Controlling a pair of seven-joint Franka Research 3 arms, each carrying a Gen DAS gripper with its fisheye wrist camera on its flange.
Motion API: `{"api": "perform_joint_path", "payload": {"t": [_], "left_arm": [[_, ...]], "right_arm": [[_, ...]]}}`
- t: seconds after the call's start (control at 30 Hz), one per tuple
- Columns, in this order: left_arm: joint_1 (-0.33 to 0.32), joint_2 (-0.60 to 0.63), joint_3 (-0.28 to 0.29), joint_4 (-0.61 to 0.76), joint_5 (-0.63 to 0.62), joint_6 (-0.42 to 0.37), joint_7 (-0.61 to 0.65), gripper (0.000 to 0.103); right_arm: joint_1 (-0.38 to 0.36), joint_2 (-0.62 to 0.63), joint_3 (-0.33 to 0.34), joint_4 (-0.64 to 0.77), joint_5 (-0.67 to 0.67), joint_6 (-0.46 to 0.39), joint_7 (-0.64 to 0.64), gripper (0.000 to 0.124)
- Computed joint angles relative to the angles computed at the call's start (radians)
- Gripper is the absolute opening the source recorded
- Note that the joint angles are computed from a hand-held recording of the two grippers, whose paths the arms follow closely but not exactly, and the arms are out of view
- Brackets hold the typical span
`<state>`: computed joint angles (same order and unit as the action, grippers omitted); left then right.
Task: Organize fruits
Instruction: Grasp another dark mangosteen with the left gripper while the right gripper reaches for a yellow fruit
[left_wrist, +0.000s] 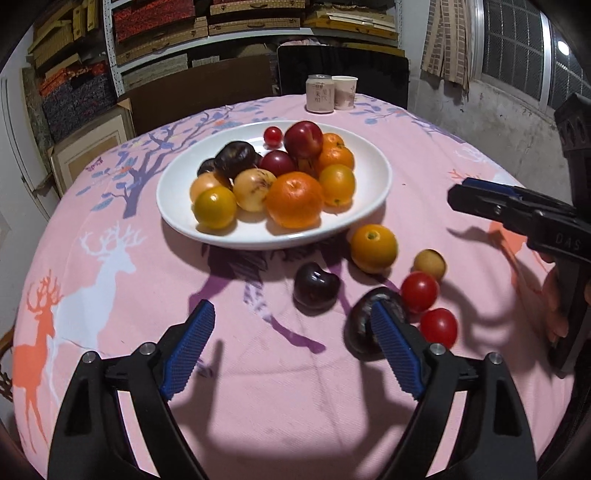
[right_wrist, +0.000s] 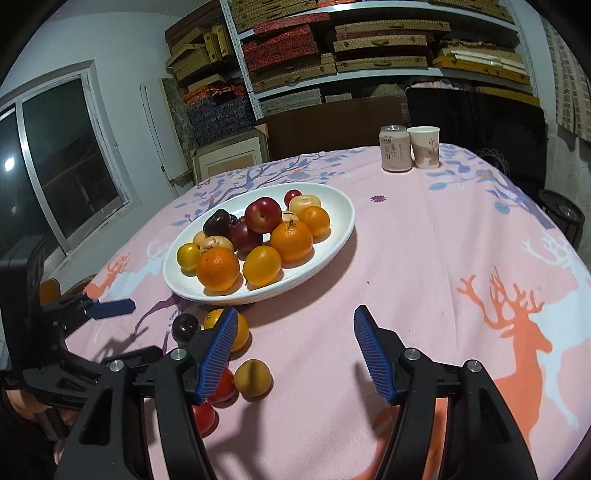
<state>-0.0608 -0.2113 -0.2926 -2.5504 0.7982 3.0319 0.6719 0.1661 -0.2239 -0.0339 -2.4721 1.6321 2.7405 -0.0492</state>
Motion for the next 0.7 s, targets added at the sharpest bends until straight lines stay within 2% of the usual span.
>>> {"api": "perform_joint_path", "payload": {"t": [0.07, 0.13, 0.23, 0.3, 0.37, 0.43, 0.5, 0.6, 0.7], "left_arm": [[-0.029, -0.008, 0.013, -0.018, -0.033, 0.022, 0.034, 0.084], [-0.030, -0.004, -0.009, -0.018, -0.028, 0.015, 0.040, 0.084], [-0.036, 0.030, -0.031, 0.009, -0.010, -0.039, 0.033, 0.084], [-0.054, 0.054, -0.022, 0.033, -0.018, -0.082, 0.030, 0.084], [-0.080, 0.069, 0.008, 0.038, -0.052, -0.062, 0.057, 0.076], [-0.108, 0.089, 0.030, 0.045, -0.106, -0.048, 0.118, 0.056], [-0.130, 0.100, 0.048, 0.042, -0.161, -0.015, 0.178, 0.049], [-0.164, 0.101, 0.082, 0.021, -0.289, 0.032, 0.289, 0.047], [-0.153, 0.097, 0.077, 0.009, -0.331, 0.062, 0.302, 0.043]], "right_arm": [[-0.002, -0.001, -0.003, 0.001, 0.017, -0.007, -0.015, 0.066], [-0.007, 0.008, -0.005, 0.005, 0.003, -0.015, 0.000, 0.066], [-0.010, 0.012, -0.007, 0.007, -0.011, -0.025, 0.016, 0.066], [-0.011, 0.013, -0.008, 0.009, -0.007, -0.029, 0.009, 0.066], [-0.011, 0.016, -0.007, 0.010, -0.005, -0.030, 0.005, 0.066], [-0.012, 0.018, -0.007, 0.010, -0.008, -0.032, 0.008, 0.066], [-0.012, 0.018, -0.006, 0.010, -0.011, -0.031, 0.010, 0.066], [-0.012, 0.018, -0.006, 0.010, -0.011, -0.034, 0.009, 0.066], [-0.013, 0.019, -0.007, 0.009, -0.021, -0.042, 0.012, 0.066]]}}
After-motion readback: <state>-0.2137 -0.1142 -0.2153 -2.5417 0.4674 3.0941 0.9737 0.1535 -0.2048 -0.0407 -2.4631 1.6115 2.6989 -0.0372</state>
